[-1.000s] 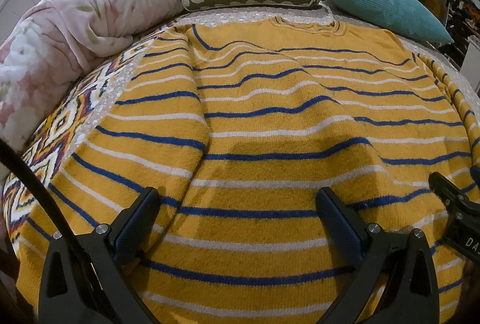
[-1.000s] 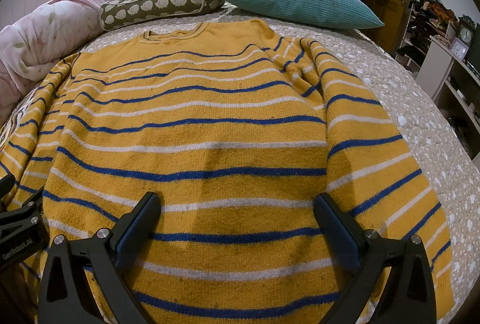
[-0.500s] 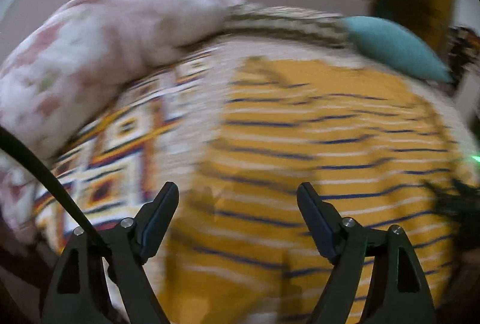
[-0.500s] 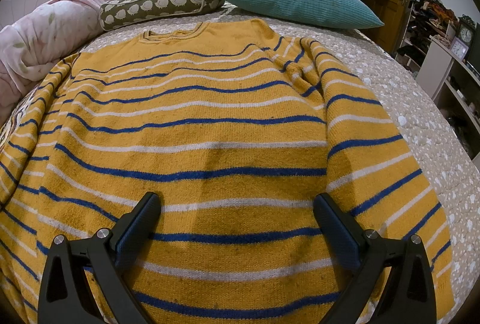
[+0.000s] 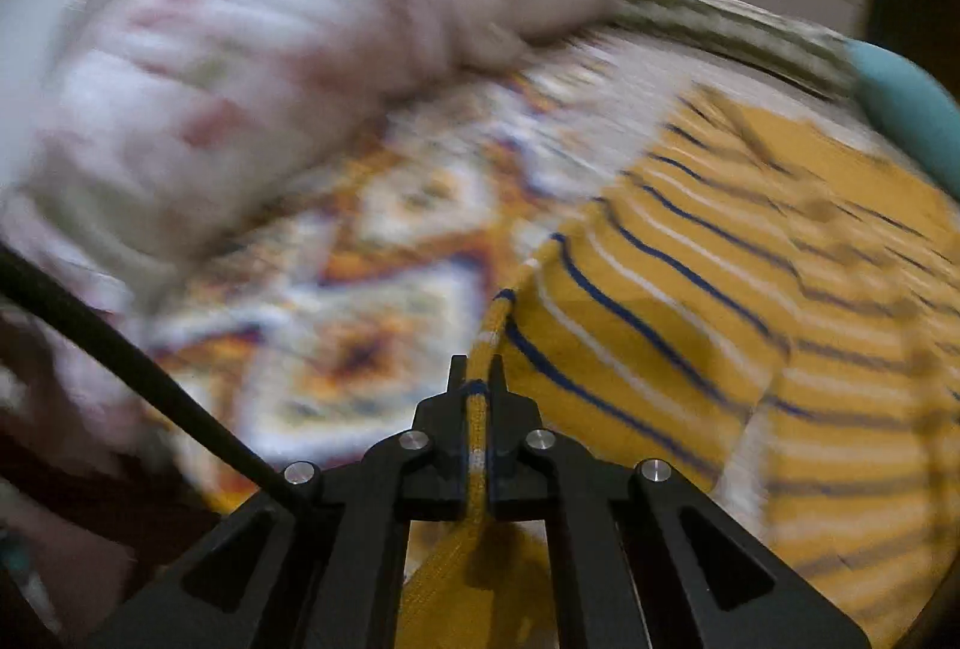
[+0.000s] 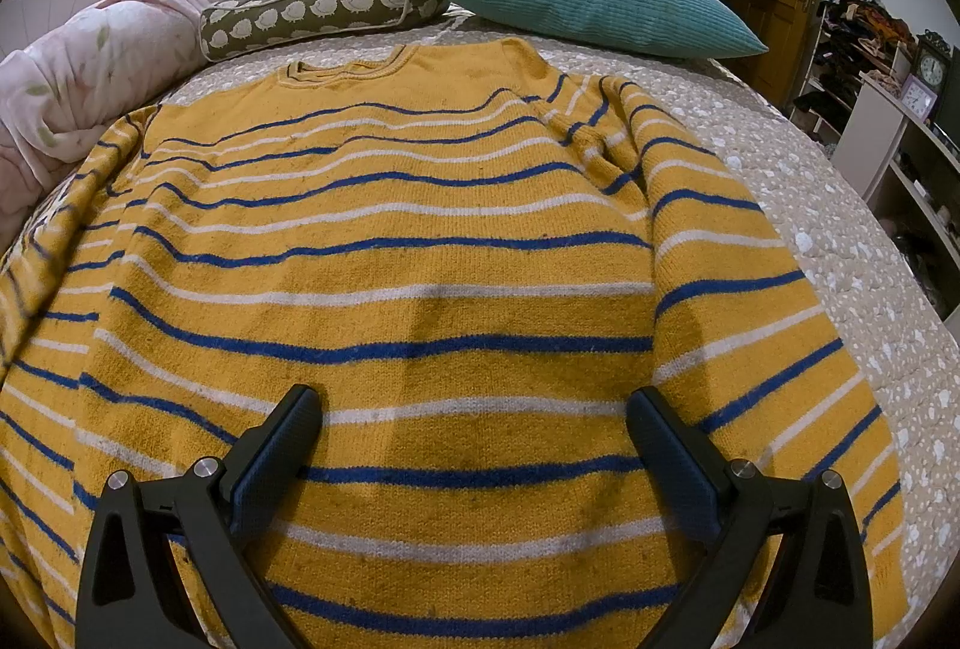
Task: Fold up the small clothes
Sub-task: 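Grasp the sleeve nearest the left gripper and fold it across the body, then release the sleeve and lift the left gripper away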
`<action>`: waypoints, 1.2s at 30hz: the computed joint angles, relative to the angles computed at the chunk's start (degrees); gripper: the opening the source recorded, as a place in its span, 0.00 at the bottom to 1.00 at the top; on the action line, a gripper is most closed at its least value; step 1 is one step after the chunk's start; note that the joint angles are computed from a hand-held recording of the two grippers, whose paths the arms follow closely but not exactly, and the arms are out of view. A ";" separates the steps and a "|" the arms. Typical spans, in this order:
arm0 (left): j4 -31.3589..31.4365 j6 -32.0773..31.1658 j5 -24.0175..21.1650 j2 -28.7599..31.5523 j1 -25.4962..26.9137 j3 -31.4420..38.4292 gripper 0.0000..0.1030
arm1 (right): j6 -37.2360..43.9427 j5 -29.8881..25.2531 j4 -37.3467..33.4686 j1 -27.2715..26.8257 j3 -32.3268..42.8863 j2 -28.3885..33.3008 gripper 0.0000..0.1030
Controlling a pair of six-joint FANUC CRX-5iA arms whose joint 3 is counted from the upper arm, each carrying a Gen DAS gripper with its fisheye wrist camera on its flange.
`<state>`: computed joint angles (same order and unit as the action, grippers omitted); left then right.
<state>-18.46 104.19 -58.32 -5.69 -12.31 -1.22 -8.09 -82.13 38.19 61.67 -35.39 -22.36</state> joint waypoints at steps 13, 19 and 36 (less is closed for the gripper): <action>7.06 -5.25 4.29 -6.03 0.57 -3.45 0.48 | 1.02 -0.39 -0.92 -0.35 0.65 0.23 1.00; 12.59 -10.28 6.26 -3.85 -7.06 -3.90 0.63 | 1.62 0.06 -1.33 -0.79 0.68 -0.13 1.00; 3.20 -1.77 7.47 9.44 -23.86 1.87 0.76 | 0.82 0.11 -0.81 -0.26 0.65 -0.01 1.00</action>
